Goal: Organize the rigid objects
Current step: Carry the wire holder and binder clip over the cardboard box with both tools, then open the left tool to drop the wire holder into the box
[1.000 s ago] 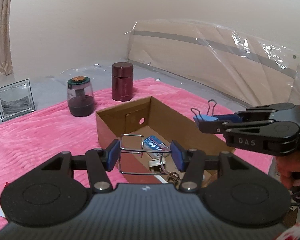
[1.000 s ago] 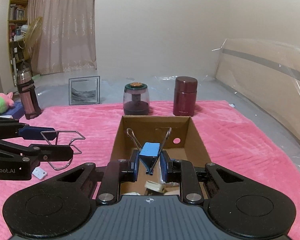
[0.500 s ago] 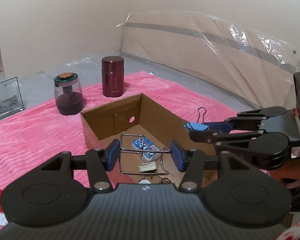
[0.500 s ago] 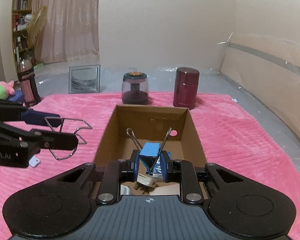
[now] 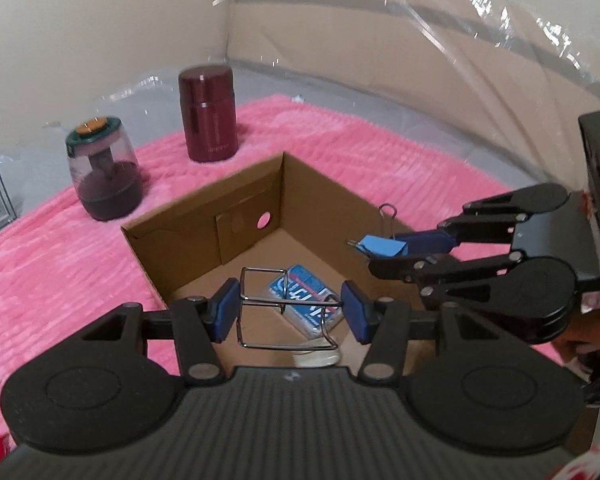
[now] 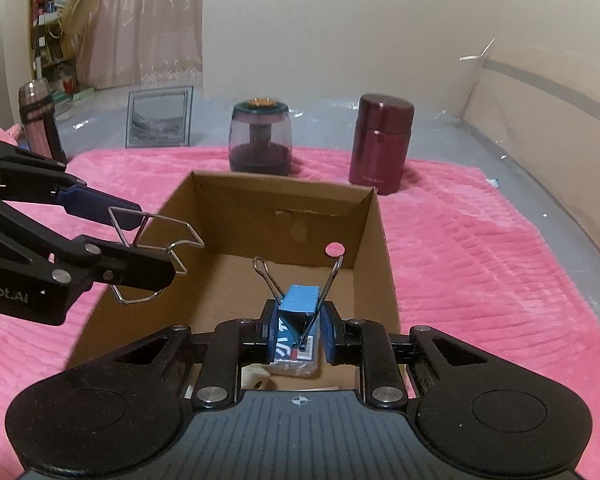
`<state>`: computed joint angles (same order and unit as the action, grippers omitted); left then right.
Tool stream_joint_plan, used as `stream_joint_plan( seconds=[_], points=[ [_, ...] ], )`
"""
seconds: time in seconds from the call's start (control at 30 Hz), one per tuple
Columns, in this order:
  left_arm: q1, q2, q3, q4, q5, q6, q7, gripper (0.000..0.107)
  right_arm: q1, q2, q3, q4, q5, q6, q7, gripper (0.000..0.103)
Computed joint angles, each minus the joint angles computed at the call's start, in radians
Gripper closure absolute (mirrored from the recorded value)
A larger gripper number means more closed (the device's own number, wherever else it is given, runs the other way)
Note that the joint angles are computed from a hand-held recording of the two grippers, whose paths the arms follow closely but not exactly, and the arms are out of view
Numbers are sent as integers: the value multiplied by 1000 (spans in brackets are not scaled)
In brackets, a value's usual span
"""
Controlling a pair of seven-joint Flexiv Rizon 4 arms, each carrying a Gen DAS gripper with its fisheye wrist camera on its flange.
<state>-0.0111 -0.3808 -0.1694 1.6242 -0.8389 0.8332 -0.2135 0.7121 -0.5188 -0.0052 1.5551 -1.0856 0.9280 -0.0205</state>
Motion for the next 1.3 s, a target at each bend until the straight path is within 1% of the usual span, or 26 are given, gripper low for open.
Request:
stream_joint_plan(
  seconds=[0.13,0.23,0.37,0.5,0.63,0.73,0.8,0.9,0.97,1.17,1.3],
  points=[
    [-21,-74,12,-79,111,1,-60,57,-33,-28,7,-22,54,42,-63,85],
    [-32,-123,13,-135,195,2,-95,57,-41,-54,3,-55,100,51,-136,85],
    [-41,-168,14,-194,295,-14,-114,57,-41,-83,-8,-93,152,55,-216,85],
    [-47,-201,16,-234,368,-26,-121,57,-39,-105,-17,-118,200,60,-267,85],
    [-52,-228,23,-271,420,-51,-140,57,-34,-117,-27,-132,233,64,-297,85],
    [-54,-233,19,-271,444,-31,-127,57,-31,-126,-32,-142,252,63,-318,85],
    [-56,-237,20,-281,458,-41,-126,57,-30,-130,-36,-148,262,62,-325,85],
    [-68,-234,20,-260,498,14,-80,57,-28,-133,-42,-150,270,62,-331,85],
    [-72,-234,19,-252,515,29,-54,57,-27,-134,-45,-150,272,62,-334,85],
    [-84,-251,27,-264,554,46,-25,57,-29,-139,-49,-154,279,65,-344,85],
    [-94,-261,39,-277,584,40,-22,56,-27,-144,-51,-158,283,65,-350,85]
  ],
)
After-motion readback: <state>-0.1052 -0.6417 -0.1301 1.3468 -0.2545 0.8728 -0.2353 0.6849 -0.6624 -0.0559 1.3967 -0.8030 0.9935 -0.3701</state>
